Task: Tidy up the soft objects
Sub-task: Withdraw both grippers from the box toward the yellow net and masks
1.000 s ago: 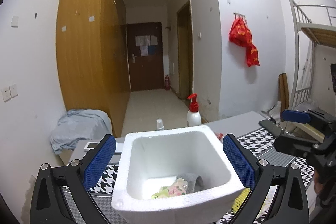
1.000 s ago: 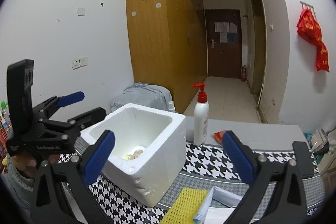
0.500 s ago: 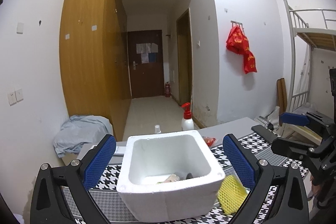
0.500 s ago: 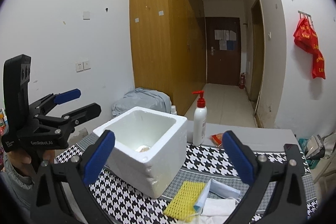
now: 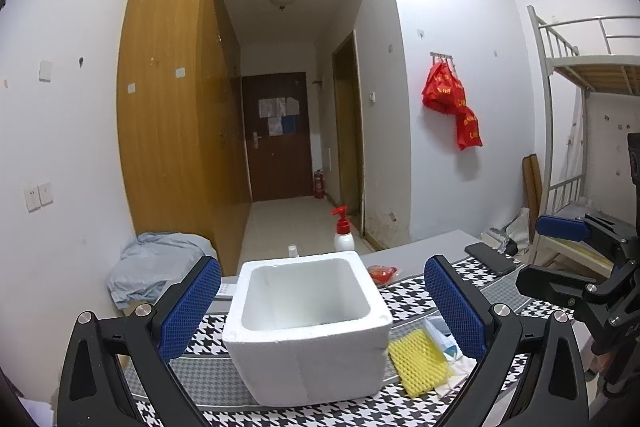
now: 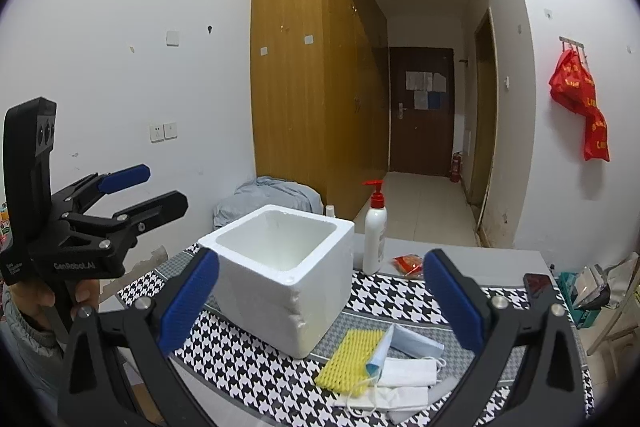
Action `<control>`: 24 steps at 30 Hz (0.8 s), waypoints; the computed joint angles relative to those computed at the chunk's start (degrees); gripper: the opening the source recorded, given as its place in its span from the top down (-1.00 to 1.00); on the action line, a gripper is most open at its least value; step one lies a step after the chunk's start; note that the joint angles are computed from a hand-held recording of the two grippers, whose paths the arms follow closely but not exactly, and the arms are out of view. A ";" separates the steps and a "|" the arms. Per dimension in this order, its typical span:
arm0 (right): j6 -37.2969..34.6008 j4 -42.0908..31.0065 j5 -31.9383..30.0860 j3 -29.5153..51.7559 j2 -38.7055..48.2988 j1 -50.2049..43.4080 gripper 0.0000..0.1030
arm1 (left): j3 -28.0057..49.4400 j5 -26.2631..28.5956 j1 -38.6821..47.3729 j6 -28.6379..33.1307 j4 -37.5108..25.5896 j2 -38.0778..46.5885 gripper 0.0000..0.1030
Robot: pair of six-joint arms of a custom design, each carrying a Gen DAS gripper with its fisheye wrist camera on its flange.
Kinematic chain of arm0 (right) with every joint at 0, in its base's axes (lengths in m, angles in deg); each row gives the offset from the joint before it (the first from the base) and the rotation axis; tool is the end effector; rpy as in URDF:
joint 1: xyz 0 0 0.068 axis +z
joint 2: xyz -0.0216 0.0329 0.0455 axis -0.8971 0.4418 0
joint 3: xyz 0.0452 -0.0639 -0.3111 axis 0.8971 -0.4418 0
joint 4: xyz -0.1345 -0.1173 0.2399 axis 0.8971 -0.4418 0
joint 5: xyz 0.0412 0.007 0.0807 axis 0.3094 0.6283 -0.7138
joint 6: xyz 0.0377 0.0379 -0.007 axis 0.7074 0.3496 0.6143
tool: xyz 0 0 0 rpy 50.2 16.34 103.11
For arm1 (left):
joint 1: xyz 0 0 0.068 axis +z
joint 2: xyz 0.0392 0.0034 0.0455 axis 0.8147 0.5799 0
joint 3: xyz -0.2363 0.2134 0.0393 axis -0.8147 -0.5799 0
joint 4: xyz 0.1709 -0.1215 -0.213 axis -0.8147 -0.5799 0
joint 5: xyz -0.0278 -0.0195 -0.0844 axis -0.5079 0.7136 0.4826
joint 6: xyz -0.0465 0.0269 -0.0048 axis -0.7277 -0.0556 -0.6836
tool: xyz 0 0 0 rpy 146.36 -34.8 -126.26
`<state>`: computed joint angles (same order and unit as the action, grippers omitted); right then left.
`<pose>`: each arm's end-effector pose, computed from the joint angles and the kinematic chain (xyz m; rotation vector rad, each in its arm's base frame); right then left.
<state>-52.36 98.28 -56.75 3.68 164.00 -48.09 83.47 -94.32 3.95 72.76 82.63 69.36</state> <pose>0.2905 0.0991 0.2205 -0.7163 1.7340 0.5452 0.1994 -0.1966 0.2246 -0.0451 1.7864 0.1403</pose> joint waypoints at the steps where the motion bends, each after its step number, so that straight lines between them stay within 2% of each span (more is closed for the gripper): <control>1: -0.04 0.28 0.01 -0.57 -0.52 -0.25 -1.00 | -0.06 -0.22 -0.41 -0.13 -0.04 0.01 -0.98; 12: 0.70 7.59 0.77 -6.22 -0.76 -2.78 -1.00 | -1.69 -0.31 -2.81 -1.35 3.88 2.72 -0.98; 16: 0.99 9.64 0.84 -7.25 0.81 -3.60 -1.00 | -2.73 0.46 -2.94 -1.42 7.66 4.76 -0.98; 24: 1.32 13.41 0.83 -9.04 3.56 -4.61 -1.00 | -4.85 -1.80 -4.14 -1.80 15.21 8.09 -0.98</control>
<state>-51.04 111.69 -55.93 -5.37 167.56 -52.70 78.62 -96.11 -0.19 70.96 97.84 77.46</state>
